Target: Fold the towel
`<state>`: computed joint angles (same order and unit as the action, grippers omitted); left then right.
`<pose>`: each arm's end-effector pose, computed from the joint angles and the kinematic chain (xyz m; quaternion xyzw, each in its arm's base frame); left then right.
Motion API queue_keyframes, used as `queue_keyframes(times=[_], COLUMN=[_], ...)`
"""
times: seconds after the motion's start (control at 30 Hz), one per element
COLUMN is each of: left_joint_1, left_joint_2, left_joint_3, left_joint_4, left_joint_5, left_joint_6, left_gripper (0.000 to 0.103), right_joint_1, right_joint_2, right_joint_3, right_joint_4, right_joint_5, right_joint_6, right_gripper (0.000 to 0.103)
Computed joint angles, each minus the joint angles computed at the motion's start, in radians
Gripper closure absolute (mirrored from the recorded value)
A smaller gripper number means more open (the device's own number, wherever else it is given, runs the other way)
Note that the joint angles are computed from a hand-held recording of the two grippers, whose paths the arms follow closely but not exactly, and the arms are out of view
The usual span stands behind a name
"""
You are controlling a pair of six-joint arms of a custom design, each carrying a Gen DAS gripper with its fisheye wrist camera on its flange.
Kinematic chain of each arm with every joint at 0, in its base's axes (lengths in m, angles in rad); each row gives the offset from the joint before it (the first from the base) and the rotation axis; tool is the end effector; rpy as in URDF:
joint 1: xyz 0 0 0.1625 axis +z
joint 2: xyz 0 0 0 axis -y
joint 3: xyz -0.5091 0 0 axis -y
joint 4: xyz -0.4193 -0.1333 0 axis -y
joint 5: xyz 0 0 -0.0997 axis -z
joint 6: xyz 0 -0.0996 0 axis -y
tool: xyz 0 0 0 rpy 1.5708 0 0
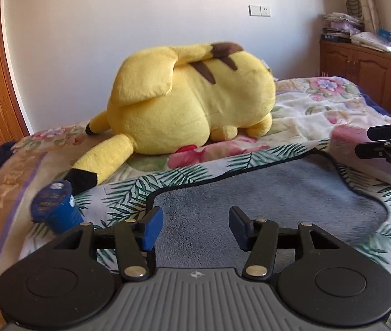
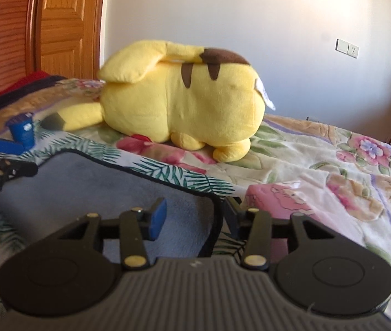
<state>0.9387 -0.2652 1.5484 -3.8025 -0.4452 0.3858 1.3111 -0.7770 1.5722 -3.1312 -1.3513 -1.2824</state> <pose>-0.2354 -0.6992 -0.0501 0.1538 0.7758 -0.4416 0.4236 -0.0546 -0.8089 0.2190 0.4869 -0.7842 0.3369 0.1857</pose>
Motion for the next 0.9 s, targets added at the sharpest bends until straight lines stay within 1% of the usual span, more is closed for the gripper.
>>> queue_keyframes(times=[0.13, 0.3, 0.4, 0.67, 0.77, 0.9], left_joint_1=[-0.049, -0.109, -0.137, -0.217, -0.244, -0.28], left_joint_2=[-0.032, -0.062, -0.083, -0.115, -0.13, -0.153], left_joint_3=[0.049, 0.102, 0.138, 0.203, 0.23, 0.274], left_joint_4=[0.03, 0.024, 0.038, 0.064, 0.098, 0.178], left_joint_5=[0.032, 0.077, 0.097, 0.144, 0.156, 0.176], left_joint_6=[-0.047, -0.054, -0.109, -0.173, -0.229, -0.333], left_gripper=[0.066, 0.066, 0.066, 0.066, 0.066, 0.065], right_joint_1=[0.005, 0.009, 0.01, 0.011, 0.006, 0.004], right_joint_2=[-0.058, -0.126, -0.162, -0.249, -0.281, -0.314], right_joint_3=[0.054, 0.114, 0.145, 0.225, 0.257, 0.295], right_joint_4=[0.001, 0.011, 0.017, 0.019, 0.02, 0.016], right_joint_5=[0.003, 0.014, 0.022, 0.038, 0.051, 0.054], right_joint_6=[0.006, 0.037, 0.056, 0.068, 0.064, 0.055], right_gripper=[0.056, 0.056, 0.056, 0.056, 0.056, 0.056])
